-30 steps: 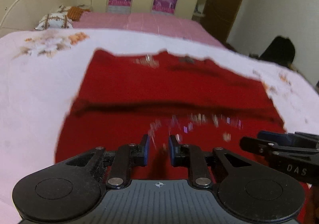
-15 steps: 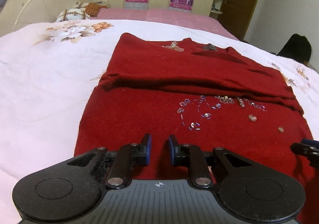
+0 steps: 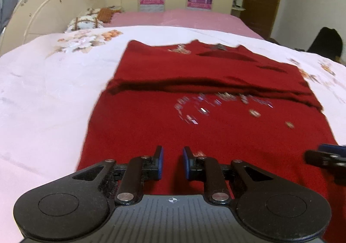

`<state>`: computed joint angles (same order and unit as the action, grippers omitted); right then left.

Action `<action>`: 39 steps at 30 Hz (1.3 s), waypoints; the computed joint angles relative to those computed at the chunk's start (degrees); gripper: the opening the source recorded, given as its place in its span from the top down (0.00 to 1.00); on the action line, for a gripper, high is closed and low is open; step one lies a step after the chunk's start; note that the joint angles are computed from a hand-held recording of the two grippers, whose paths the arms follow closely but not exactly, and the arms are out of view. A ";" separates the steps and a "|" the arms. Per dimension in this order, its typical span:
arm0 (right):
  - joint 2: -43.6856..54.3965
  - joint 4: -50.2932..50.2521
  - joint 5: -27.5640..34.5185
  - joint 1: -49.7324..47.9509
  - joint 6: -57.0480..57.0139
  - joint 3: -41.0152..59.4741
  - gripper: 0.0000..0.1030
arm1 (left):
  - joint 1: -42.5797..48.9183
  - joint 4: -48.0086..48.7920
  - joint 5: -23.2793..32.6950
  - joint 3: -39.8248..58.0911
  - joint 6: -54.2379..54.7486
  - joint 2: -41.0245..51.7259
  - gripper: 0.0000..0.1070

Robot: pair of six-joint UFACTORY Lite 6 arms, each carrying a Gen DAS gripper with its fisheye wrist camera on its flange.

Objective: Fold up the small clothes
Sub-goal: 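Move both open tools to the hem of the narrowed red sweater, then close the left tool on the sweater hem while the right tool grasps it too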

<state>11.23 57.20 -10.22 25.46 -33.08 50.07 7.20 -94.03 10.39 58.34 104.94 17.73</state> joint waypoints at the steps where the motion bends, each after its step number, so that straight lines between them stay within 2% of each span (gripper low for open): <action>1: -0.28 1.07 0.11 1.31 -0.72 0.03 0.55 | 0.34 0.65 0.81 -1.91 -0.40 -1.52 0.82; 4: -0.51 6.85 -0.57 6.00 -5.02 -0.15 0.54 | 2.09 -4.57 2.98 -9.38 7.05 -6.74 0.82; 7: -0.93 16.04 -3.29 11.45 -12.09 -1.68 0.54 | 5.54 -15.74 6.92 -17.06 25.04 -10.61 0.79; 8: -0.69 21.27 -5.06 13.40 -16.55 -2.11 0.53 | 6.77 -19.20 8.48 -19.26 31.04 -11.84 0.68; 9: -0.51 24.44 -7.08 15.01 -18.80 -2.80 0.53 | 7.79 -20.83 8.94 -20.85 34.64 -13.05 0.61; 10: -0.83 25.22 -9.66 16.80 -18.65 -4.18 0.53 | 8.73 -21.37 8.95 -21.80 35.83 -14.01 0.47; 11: -1.27 26.24 -12.50 18.51 -19.57 -5.42 0.52 | 10.94 -19.86 9.77 -22.49 34.63 -14.45 0.39; 14: -4.91 34.57 -16.29 20.05 -25.49 -8.48 0.49 | 18.79 -5.85 14.04 -23.84 24.30 -16.83 0.39; 18: -12.07 44.08 -18.92 22.31 -28.16 -13.95 0.48 | 28.33 5.63 19.03 -27.67 19.90 -22.28 0.39; 21: -15.50 49.26 -24.06 27.66 -29.05 -16.36 0.38 | 33.28 12.37 22.18 -28.83 16.03 -24.75 0.39; 27: -20.64 57.60 -31.26 35.38 -26.48 -21.16 0.36 | 39.74 18.62 26.11 -29.20 15.92 -24.88 0.39; 32: -22.65 61.68 -34.78 39.57 -25.52 -22.94 0.33 | 43.59 22.98 28.28 -30.29 15.62 -26.10 0.39; 39: -27.34 65.68 -36.20 42.31 -22.18 -27.09 0.29 | 49.00 30.30 32.84 -28.49 10.01 -24.98 0.39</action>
<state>-16.11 122.88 -46.42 67.78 -55.26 22.98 56.20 -63.73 43.23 29.85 114.95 -7.24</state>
